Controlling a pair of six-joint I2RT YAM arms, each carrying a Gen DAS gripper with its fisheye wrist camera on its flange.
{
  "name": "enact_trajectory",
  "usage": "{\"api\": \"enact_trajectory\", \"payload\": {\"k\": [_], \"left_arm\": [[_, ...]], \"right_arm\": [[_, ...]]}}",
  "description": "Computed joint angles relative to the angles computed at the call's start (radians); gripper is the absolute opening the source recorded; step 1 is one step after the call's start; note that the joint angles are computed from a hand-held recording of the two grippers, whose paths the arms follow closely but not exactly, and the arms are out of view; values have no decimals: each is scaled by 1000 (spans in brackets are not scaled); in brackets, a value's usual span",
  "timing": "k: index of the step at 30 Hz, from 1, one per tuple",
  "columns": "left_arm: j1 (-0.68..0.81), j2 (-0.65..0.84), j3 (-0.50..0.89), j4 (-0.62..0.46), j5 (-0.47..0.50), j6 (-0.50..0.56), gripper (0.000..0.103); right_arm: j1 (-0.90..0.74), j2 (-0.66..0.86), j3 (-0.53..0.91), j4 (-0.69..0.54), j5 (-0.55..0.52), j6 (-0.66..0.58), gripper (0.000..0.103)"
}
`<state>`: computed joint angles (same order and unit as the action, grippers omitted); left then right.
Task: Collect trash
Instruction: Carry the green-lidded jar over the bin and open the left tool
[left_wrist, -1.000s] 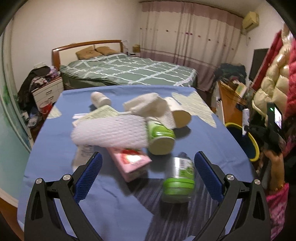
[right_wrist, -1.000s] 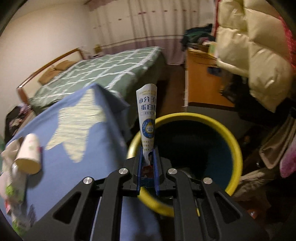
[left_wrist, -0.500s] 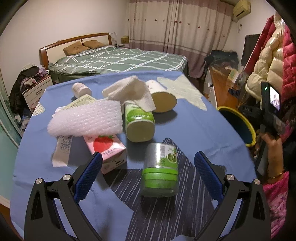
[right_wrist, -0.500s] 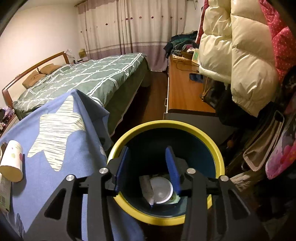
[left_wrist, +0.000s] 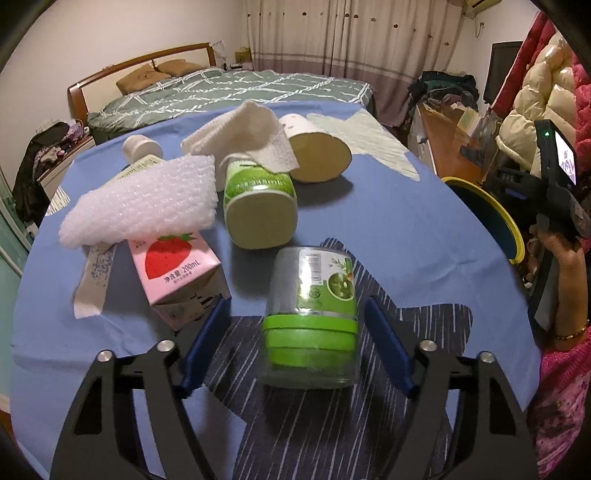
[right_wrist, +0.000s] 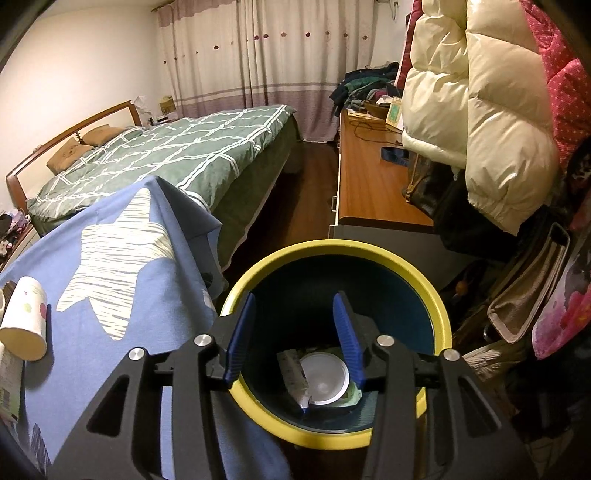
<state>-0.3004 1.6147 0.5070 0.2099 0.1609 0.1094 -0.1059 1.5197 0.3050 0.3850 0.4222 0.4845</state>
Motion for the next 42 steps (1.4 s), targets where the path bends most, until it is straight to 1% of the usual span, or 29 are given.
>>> {"api": "enact_trajectory", "payload": {"k": [2,4,6,9,15,19,24,26,29,32,35,36,38,40,42], "left_arm": [[-8,9,4,0,-2,-6,66],[-8,28,16,-6,7,-4,56],[-7,31,19,-13,25,0,50],[-27,30,14,-2,4,-3,50],[-68,-10,32,-31,-4,-12,50],[-118,-2,83,-66,-8,-22,50],[-220,46,187,-112,-36,-41,50],[-273,79,241,-128,-43,-54,50],[-352,158,359,-173,-36,-71,50],[-440,256,500,-213,-62,-86,50],[-497,354,632,-257,-83,-96,50],[-520,407,704,-284,-95,-99,50],[-545,475,790,-311,-120,-106,50],[-570,557,908,-360,-140,-113,50],[-586,624,1006,-404,-144,-122,50]], "right_arm": [[-1,1,0,3,-3,-2,43],[-2,1,-1,5,-6,-3,43],[-2,1,-1,5,-7,-3,43],[-2,-3,-2,5,-8,-4,43],[-9,-43,-43,45,-28,-16,43],[-53,-112,-102,61,-97,-54,43],[-147,-231,-168,26,-170,-125,43],[-211,-293,-200,8,-213,-159,43],[-305,-381,-239,-28,-276,-209,43],[-406,-465,-270,-72,-343,-265,43],[-527,-550,-288,-127,-423,-326,43],[-568,-571,-292,-144,-453,-345,43],[-670,-581,-294,-155,-528,-396,43],[-735,-591,-296,-166,-567,-432,43],[-798,-567,-294,-157,-611,-467,43]]}}
